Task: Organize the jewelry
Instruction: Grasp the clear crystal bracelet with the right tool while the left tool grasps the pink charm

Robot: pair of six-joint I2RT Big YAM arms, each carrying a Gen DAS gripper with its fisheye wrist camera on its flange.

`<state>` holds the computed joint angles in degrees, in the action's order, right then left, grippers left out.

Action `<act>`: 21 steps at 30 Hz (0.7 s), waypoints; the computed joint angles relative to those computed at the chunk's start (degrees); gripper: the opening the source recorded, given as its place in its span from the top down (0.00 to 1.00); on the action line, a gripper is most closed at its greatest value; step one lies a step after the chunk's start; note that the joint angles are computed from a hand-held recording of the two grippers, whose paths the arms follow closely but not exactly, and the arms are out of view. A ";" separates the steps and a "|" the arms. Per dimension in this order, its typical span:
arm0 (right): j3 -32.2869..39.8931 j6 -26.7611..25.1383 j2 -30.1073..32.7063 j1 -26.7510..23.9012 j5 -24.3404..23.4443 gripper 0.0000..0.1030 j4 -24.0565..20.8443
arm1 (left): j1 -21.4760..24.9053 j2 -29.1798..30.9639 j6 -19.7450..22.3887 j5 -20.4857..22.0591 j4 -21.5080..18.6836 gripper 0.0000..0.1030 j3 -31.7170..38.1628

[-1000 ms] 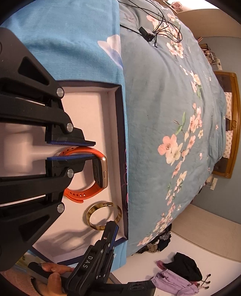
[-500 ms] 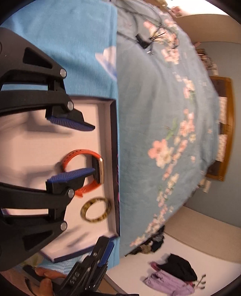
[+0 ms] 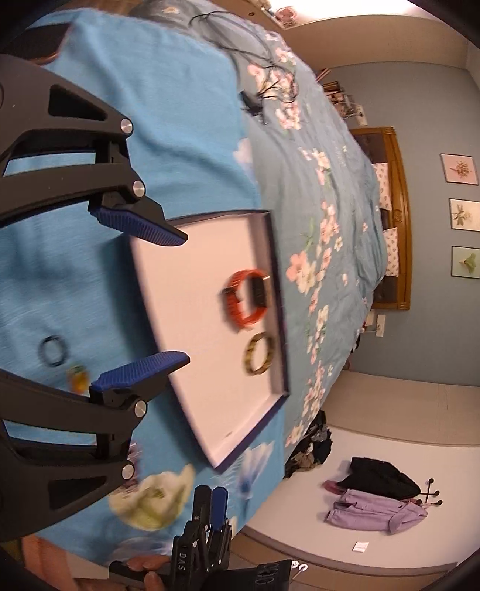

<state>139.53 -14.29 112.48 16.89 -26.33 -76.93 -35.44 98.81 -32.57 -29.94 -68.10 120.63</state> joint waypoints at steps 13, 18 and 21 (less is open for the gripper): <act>-14.92 -7.87 -8.54 3.15 -1.00 0.69 1.60 | -6.20 -3.52 -1.66 -0.10 2.64 0.42 -7.59; -14.62 -9.03 -7.90 4.02 0.05 0.71 0.65 | -7.60 -1.62 1.06 2.22 2.69 0.42 -5.63; -15.04 -9.23 -7.96 4.28 0.51 0.76 0.76 | -7.77 -0.13 2.23 4.97 2.50 0.42 -3.96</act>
